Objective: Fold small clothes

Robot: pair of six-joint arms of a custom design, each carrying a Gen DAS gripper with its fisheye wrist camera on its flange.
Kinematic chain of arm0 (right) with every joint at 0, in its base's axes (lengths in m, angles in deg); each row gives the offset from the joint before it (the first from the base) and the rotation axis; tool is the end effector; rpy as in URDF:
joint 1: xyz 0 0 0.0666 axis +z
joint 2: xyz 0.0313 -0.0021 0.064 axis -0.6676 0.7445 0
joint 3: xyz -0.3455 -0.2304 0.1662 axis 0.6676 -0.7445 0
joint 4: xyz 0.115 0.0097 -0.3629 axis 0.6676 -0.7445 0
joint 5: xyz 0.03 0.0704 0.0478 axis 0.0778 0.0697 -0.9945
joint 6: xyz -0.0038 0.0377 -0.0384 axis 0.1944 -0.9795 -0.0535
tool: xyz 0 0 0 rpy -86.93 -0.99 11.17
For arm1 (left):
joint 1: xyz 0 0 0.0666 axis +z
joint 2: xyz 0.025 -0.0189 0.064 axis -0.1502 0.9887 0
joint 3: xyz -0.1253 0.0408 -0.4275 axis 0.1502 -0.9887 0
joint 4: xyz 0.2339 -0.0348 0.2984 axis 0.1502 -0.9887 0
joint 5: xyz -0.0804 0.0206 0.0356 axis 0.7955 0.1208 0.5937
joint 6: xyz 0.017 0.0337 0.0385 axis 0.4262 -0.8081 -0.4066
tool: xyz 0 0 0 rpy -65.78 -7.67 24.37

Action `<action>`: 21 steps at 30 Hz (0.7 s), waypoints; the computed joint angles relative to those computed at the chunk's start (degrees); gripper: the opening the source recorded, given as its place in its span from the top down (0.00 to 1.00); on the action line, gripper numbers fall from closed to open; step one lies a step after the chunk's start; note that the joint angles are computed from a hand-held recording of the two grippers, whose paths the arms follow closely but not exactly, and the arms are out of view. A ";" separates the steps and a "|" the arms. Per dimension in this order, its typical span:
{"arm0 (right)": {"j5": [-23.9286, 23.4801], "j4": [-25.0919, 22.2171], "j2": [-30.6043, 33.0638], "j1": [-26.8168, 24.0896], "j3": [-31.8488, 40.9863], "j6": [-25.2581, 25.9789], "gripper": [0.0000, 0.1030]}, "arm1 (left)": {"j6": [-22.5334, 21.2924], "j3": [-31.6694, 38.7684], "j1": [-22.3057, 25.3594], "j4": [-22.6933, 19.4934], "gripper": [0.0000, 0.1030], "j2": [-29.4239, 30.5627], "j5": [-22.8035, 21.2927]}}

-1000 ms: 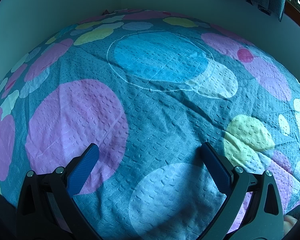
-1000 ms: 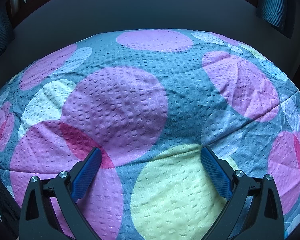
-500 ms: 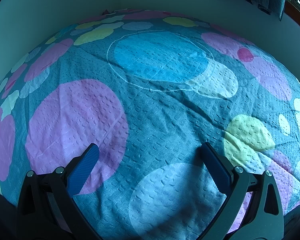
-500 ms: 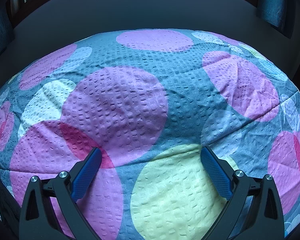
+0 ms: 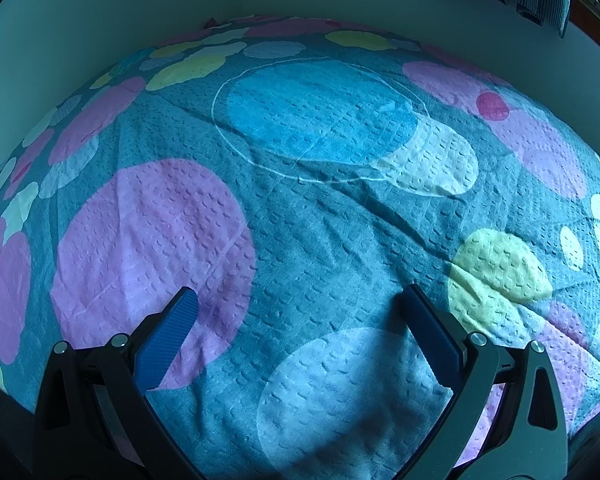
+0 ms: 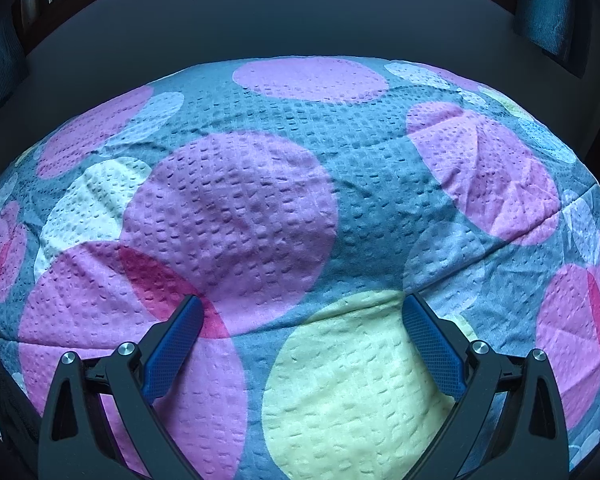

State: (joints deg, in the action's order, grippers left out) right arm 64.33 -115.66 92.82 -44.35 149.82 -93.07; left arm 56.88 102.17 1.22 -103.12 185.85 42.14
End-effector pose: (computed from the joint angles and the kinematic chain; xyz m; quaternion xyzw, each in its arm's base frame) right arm 0.6281 -0.0307 0.3254 0.0943 0.9418 -0.0291 0.3213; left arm 0.5473 0.1056 0.2581 -0.3214 0.9007 0.1132 0.2696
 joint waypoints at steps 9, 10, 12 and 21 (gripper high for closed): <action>-2.70 -0.88 4.64 -0.59 8.22 -0.26 0.04 | -1.45 7.83 2.62 -1.83 0.02 4.29 2.03; -2.71 -0.42 5.02 -0.80 9.27 -0.75 0.04 | -1.40 8.75 2.78 -2.29 0.02 4.76 1.97; -0.05 3.07 4.95 -1.24 9.86 -2.47 0.04 | -1.39 10.08 3.12 -2.37 0.02 5.44 2.29; 13.22 34.03 -9.34 0.34 -2.99 -5.64 0.04 | -19.06 11.42 2.27 12.07 0.02 2.90 -17.40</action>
